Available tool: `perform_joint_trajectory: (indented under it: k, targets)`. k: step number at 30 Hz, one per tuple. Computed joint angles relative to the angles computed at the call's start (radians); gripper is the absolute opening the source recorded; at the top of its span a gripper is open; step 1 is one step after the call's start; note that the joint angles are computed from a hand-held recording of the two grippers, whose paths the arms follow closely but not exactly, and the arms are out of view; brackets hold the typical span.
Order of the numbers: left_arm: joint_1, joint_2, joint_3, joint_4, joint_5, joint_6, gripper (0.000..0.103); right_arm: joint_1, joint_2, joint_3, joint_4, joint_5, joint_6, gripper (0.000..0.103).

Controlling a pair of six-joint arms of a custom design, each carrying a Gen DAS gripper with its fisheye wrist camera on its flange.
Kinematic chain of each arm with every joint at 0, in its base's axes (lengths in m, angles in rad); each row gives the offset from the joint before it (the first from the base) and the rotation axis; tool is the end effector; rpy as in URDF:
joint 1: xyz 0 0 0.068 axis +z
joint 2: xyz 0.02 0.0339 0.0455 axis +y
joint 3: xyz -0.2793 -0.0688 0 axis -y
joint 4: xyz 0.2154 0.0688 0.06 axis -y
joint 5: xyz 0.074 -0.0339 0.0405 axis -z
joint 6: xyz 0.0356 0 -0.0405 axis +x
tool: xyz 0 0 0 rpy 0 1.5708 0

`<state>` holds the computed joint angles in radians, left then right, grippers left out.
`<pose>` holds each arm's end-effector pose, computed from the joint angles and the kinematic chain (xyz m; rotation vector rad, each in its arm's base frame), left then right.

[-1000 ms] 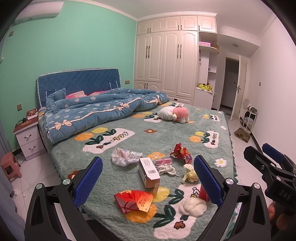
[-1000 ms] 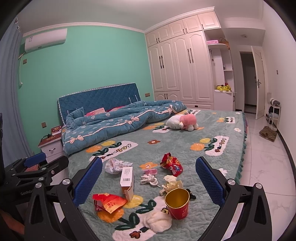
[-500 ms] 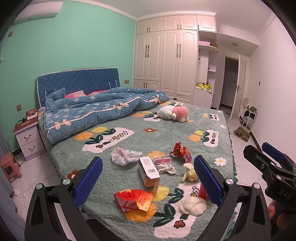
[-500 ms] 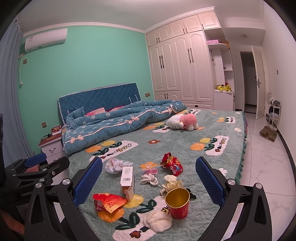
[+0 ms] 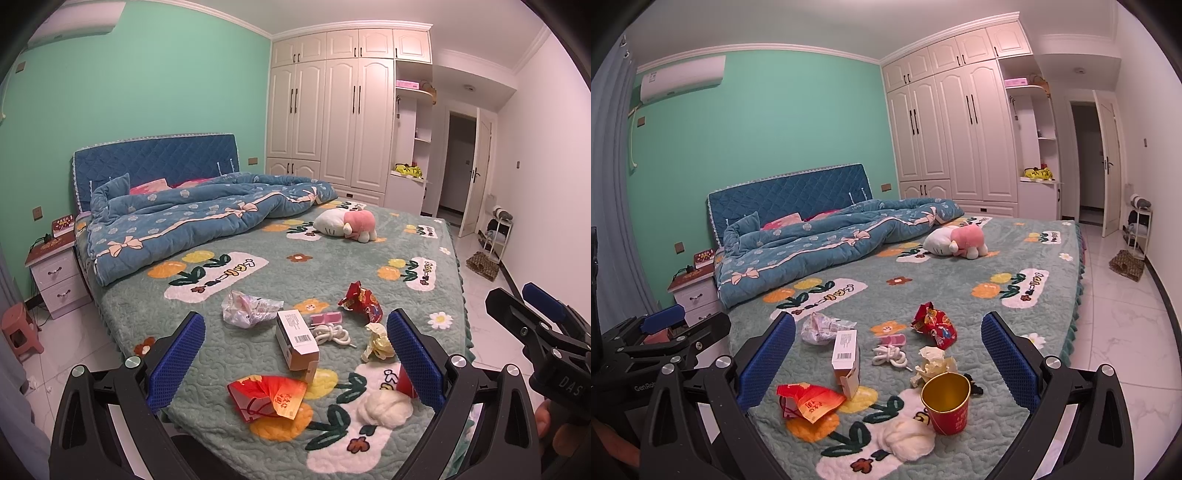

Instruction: Collect trash

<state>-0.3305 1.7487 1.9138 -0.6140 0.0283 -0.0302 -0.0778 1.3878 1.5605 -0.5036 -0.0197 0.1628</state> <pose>0.3504 -0.1213 0.4354 0.3213 2.0034 -0.2569 0.2739 -0.0207 0.4487 0.2150 1.8902 0.0764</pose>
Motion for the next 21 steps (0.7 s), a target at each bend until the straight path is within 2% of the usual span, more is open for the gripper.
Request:
perform_joint_trajectory:
  k: [21]
  targets:
    - [0.002, 0.003, 0.0, 0.001, 0.002, 0.002, 0.097, 0.001, 0.002, 0.003, -0.001, 0.001, -0.001, 0.099]
